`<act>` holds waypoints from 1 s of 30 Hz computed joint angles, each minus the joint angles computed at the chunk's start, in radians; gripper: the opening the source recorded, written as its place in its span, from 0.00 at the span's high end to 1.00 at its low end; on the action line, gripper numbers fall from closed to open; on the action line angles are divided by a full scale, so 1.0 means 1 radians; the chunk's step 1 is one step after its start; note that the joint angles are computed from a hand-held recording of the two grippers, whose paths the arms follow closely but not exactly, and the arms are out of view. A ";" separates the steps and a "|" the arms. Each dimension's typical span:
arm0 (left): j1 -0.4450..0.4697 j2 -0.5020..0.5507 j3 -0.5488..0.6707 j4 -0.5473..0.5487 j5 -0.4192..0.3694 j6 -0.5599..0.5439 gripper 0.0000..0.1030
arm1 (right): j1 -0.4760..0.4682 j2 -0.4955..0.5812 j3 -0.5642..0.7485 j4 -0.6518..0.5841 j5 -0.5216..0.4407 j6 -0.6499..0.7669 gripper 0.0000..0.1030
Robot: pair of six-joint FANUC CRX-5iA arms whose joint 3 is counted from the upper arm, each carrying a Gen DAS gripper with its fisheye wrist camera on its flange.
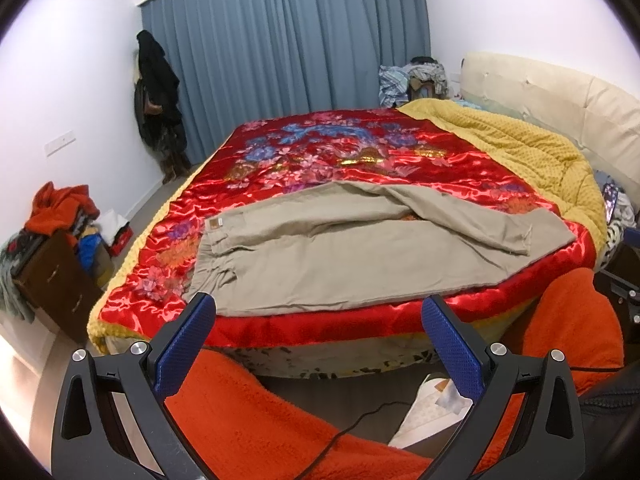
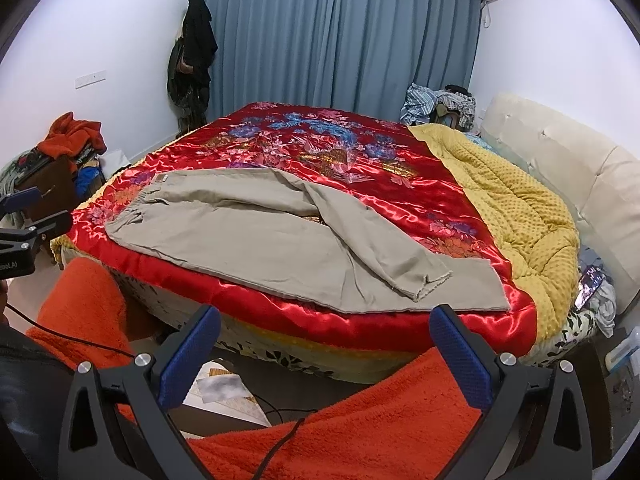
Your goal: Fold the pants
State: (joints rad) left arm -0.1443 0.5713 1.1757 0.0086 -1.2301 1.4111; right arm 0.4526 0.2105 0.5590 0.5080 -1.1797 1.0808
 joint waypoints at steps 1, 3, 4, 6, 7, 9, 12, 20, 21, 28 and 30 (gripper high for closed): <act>0.000 0.000 0.000 0.000 0.000 0.000 0.00 | 0.000 0.002 0.001 0.003 -0.003 0.001 0.00; -0.001 -0.001 -0.002 -0.001 0.001 0.001 0.00 | 0.000 0.001 0.000 0.005 -0.004 0.002 0.00; -0.001 -0.001 -0.003 -0.002 0.000 0.001 0.00 | 0.000 0.002 0.000 0.005 -0.003 0.001 0.00; -0.001 -0.002 -0.007 -0.003 0.001 0.001 0.00 | 0.000 0.003 0.001 0.006 -0.005 -0.001 0.00; -0.001 -0.003 -0.008 -0.004 0.000 0.001 0.00 | 0.000 0.006 0.006 0.006 -0.008 0.000 0.00; -0.003 -0.003 -0.010 -0.008 -0.001 0.001 0.00 | -0.001 0.007 0.007 0.005 -0.008 0.001 0.00; -0.005 0.004 0.004 -0.014 -0.012 0.003 0.00 | -0.001 0.007 0.008 0.005 -0.009 0.001 0.00; -0.009 0.021 0.037 -0.026 -0.036 0.006 0.00 | -0.001 0.007 0.009 0.005 -0.010 0.001 0.00; -0.010 0.022 0.038 -0.026 -0.037 0.007 0.00 | -0.001 0.008 0.010 0.005 -0.011 0.002 0.00; -0.008 0.020 0.034 -0.024 -0.035 0.003 0.00 | -0.001 0.009 0.011 0.005 -0.011 0.002 0.00; -0.009 0.023 0.040 -0.024 -0.039 0.004 0.00 | -0.001 0.008 0.011 0.005 -0.011 0.002 0.00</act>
